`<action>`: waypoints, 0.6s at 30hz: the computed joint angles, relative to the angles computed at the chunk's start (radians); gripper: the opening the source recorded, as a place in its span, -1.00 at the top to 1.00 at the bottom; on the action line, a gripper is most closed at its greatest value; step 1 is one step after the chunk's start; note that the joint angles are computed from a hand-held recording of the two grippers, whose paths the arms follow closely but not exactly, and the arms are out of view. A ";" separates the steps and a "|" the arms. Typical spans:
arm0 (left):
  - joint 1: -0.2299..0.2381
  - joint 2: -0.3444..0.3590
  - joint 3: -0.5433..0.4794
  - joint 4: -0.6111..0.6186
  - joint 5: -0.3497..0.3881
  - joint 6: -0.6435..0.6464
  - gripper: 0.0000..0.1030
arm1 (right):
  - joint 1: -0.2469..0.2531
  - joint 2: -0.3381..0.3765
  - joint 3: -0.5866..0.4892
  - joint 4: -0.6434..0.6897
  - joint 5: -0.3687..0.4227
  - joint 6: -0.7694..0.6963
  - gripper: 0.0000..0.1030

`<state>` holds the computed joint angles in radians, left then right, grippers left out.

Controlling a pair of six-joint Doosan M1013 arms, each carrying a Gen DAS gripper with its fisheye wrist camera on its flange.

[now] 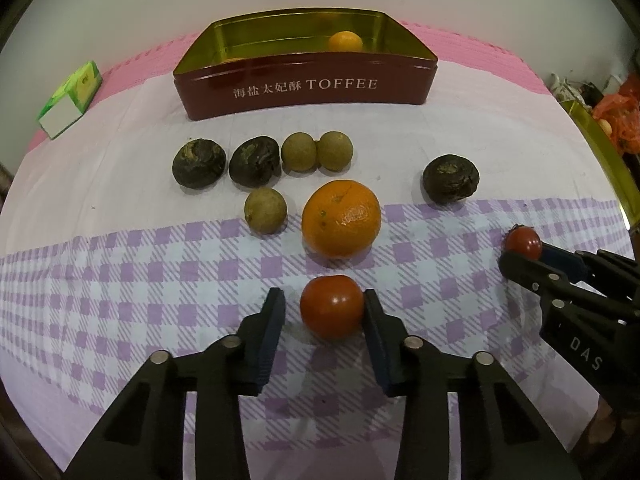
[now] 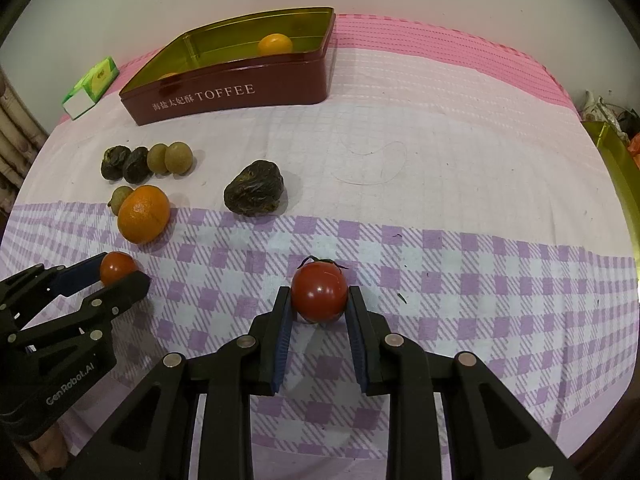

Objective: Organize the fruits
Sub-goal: 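Grasp the other red tomato with the left tool while the right tool holds its tomato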

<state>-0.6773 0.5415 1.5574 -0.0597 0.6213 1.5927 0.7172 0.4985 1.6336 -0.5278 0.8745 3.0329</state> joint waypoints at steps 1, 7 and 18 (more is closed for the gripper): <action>0.001 0.000 0.000 -0.004 -0.002 0.006 0.34 | 0.000 0.000 0.000 0.000 0.000 0.000 0.52; 0.002 -0.002 0.002 -0.016 -0.006 0.007 0.41 | 0.000 0.001 -0.001 -0.002 0.001 0.002 0.52; 0.010 -0.006 0.005 -0.042 -0.004 0.026 0.42 | 0.001 0.002 -0.001 -0.004 0.003 0.007 0.51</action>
<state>-0.6671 0.5354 1.5622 -0.1021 0.6171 1.6187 0.7186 0.5004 1.6323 -0.5314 0.8774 3.0401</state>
